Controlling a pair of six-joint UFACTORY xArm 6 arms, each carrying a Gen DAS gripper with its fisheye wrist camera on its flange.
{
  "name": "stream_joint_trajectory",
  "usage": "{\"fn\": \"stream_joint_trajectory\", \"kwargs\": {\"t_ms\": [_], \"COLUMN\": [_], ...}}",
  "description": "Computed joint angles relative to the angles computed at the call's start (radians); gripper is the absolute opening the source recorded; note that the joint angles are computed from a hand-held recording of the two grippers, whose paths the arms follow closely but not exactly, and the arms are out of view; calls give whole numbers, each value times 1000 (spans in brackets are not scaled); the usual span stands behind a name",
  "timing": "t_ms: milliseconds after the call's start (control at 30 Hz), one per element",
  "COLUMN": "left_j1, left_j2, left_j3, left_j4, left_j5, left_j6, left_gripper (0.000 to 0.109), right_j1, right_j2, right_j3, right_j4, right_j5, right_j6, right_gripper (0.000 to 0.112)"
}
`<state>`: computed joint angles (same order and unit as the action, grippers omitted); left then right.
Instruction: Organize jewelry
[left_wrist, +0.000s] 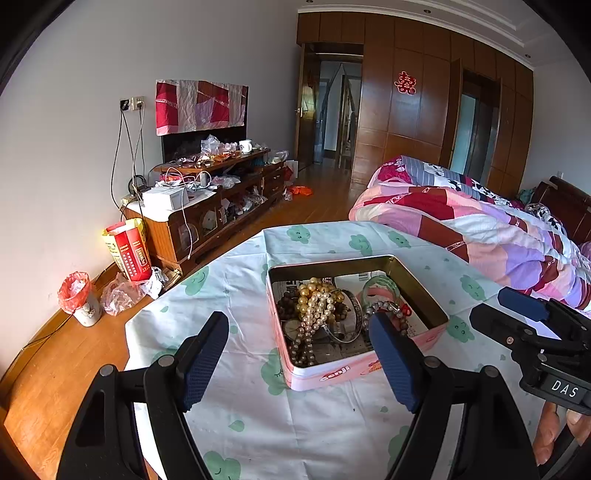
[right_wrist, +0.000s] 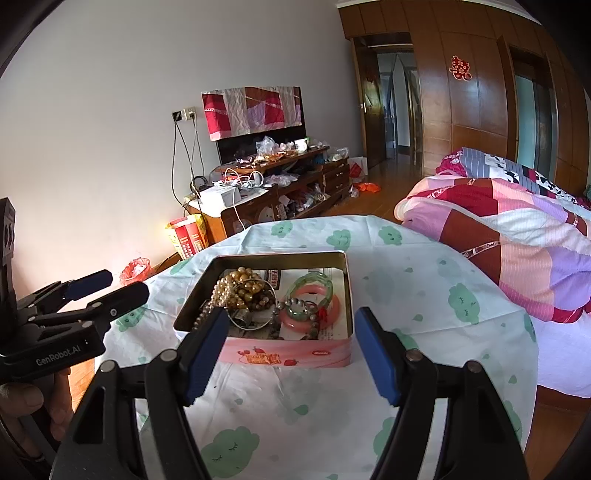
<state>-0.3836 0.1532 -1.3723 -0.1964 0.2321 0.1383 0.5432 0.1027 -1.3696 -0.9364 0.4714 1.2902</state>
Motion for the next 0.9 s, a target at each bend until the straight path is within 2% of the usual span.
{"fn": "stream_joint_trajectory", "kwargs": {"t_ms": [100,500,667,900], "left_j1": [1,1,2,2], "left_j2": [2,1,-4,-5], "left_j3": [2,4,9,5], "left_j4": [8,8,20,-24], "left_j5": [0,10,10,29], "left_j6": [-5,-3,-12,11], "left_gripper": [79,79,79,79], "right_j1": [1,3,5,4], "right_j2": [1,-1,-9,-10], "right_j3": [-1,6,14,16], "right_j4": [-5,-8,-28,-36], "right_j5": [2,-1,-1,-2], "right_j6": [4,13,33,42], "right_gripper": [78,78,83,83]}}
